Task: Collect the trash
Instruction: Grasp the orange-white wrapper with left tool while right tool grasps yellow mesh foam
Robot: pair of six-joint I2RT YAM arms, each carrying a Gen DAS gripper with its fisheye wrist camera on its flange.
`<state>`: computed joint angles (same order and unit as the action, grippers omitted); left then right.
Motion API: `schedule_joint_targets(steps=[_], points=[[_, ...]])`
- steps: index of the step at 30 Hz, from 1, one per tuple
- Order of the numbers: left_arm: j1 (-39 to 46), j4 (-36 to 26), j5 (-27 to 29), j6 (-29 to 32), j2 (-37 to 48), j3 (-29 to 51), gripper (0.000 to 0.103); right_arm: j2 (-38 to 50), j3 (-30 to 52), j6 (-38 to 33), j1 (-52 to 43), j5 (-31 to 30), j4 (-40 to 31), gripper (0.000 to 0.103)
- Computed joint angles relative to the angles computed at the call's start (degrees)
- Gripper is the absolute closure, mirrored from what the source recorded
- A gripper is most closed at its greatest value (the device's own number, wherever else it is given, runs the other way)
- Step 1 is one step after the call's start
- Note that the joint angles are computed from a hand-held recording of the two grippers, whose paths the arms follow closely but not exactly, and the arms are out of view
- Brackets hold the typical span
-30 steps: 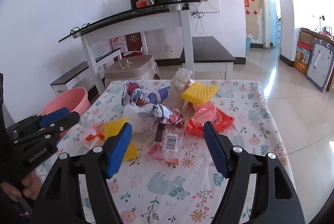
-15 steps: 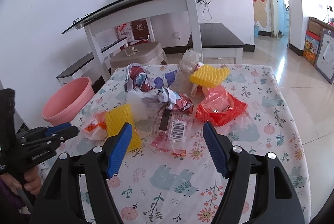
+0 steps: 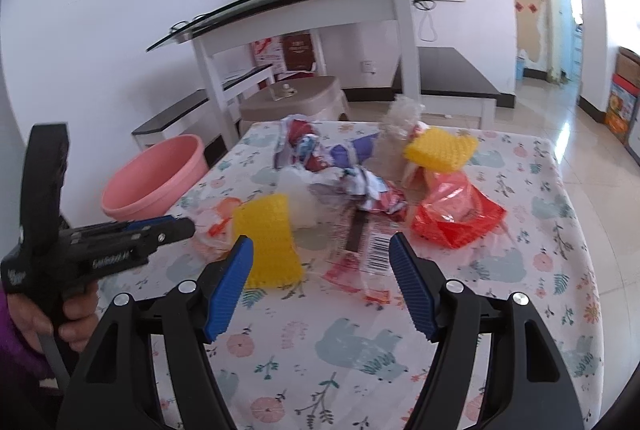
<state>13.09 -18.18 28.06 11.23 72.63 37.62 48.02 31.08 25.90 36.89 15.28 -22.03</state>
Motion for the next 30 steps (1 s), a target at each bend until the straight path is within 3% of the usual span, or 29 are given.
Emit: schedule_joint_targets(steps=[6,13,17,20,21,22,25,30], points=[[0.9,-0.8,1.6,-0.6,3.8,4.8,0.065,2.4,0.8,-1.3,1.4,-2.0,1.2,0.032],[-1.3,-3.4,1.3,0.3,15.0,14.1,0.066,6.8,2.7,-2.9,1.0,-6.3,2.6,0.037],[-1.3,-8.1,3.1,2.0,20.2,18.2,0.078,9.4,3.9,-3.8,-0.3,-9.2,3.2,0.038],[0.0,-8.3,4.9,3.8,19.6,17.2,0.085,11.5,4.8,-4.0,-2.1,-12.4,3.9,0.038],[0.5,-9.2,5.7,4.7,19.5,17.3,0.095,12.3,5.2,-4.1,-2.7,-13.3,4.0,0.038],[1.1,-9.8,6.2,5.4,19.2,17.1,0.097,13.4,5.8,-4.3,-3.2,-14.2,4.1,0.038],[3.0,-10.8,7.2,6.9,17.7,16.4,0.103,16.9,7.6,-5.2,-4.1,-15.7,4.7,0.039],[6.3,-11.1,8.1,7.5,14.4,15.5,0.103,22.1,10.8,-6.5,-4.5,-15.6,4.9,0.039]])
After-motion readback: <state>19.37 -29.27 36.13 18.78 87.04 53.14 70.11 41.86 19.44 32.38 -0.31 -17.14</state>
